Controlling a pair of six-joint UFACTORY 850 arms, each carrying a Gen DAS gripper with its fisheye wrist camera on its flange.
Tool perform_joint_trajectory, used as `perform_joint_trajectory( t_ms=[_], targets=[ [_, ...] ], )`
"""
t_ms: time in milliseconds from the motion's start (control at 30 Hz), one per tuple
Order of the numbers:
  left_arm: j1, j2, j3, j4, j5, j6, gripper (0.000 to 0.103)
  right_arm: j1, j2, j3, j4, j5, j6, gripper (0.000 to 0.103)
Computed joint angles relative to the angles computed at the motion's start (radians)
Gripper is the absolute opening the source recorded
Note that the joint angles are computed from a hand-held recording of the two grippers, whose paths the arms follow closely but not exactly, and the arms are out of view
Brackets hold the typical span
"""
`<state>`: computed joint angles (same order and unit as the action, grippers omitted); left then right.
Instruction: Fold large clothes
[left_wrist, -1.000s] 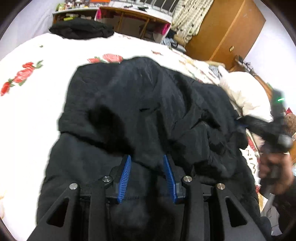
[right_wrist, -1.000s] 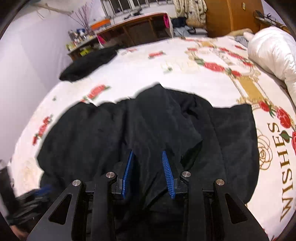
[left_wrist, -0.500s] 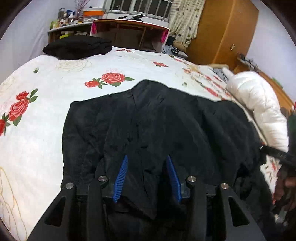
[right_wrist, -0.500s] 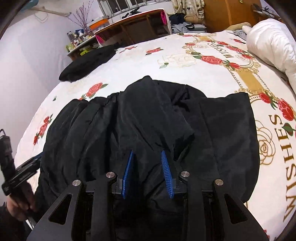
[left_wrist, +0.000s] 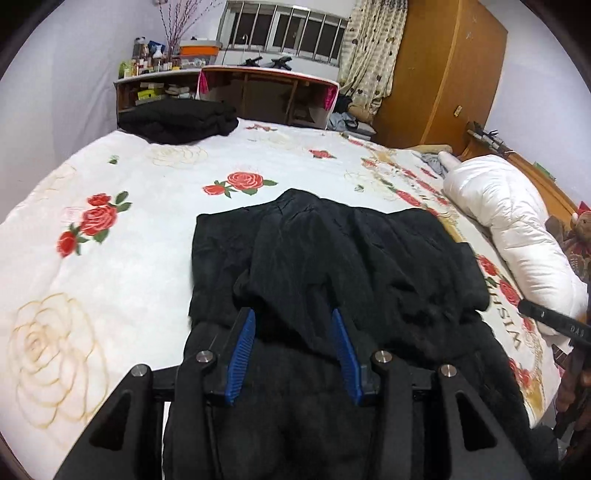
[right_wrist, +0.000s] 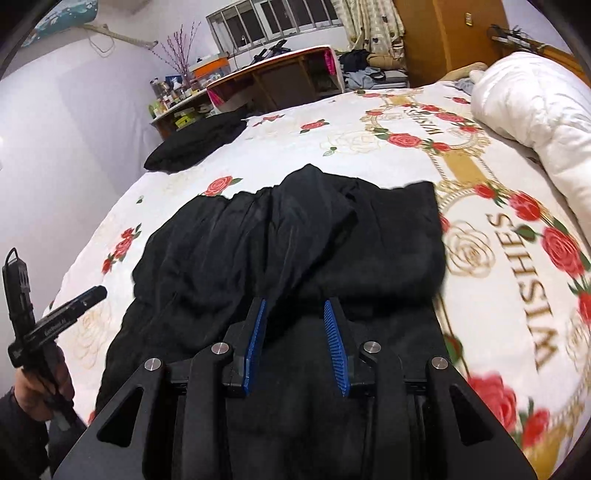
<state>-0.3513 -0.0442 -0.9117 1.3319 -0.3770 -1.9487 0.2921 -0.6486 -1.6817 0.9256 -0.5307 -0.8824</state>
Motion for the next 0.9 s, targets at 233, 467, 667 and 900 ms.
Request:
perform_joint_trajectory(
  t_ms=[233,467,667,900],
  targets=[
    [-0.135,0.137,0.074,-0.045,-0.157,0.006,0.05,-0.021,0.183,0.251,0.108,0.02,-0.134,0.049],
    [-0.247,0.231,0.137,-0.099,-0.28,0.02,0.053,-0.033,0.296,0.409,0.187,0.024,-0.235,0.049],
    [-0.318,0.277,0.189,-0.135,-0.347,0.005,0.053,-0.044,0.372,0.51,0.228,0.038,-0.294,0.049],
    [-0.357,0.317,0.236,-0.172,-0.39,0.003,0.053,-0.069,0.415,0.569,0.266,0.058,-0.331,0.049]
  ],
)
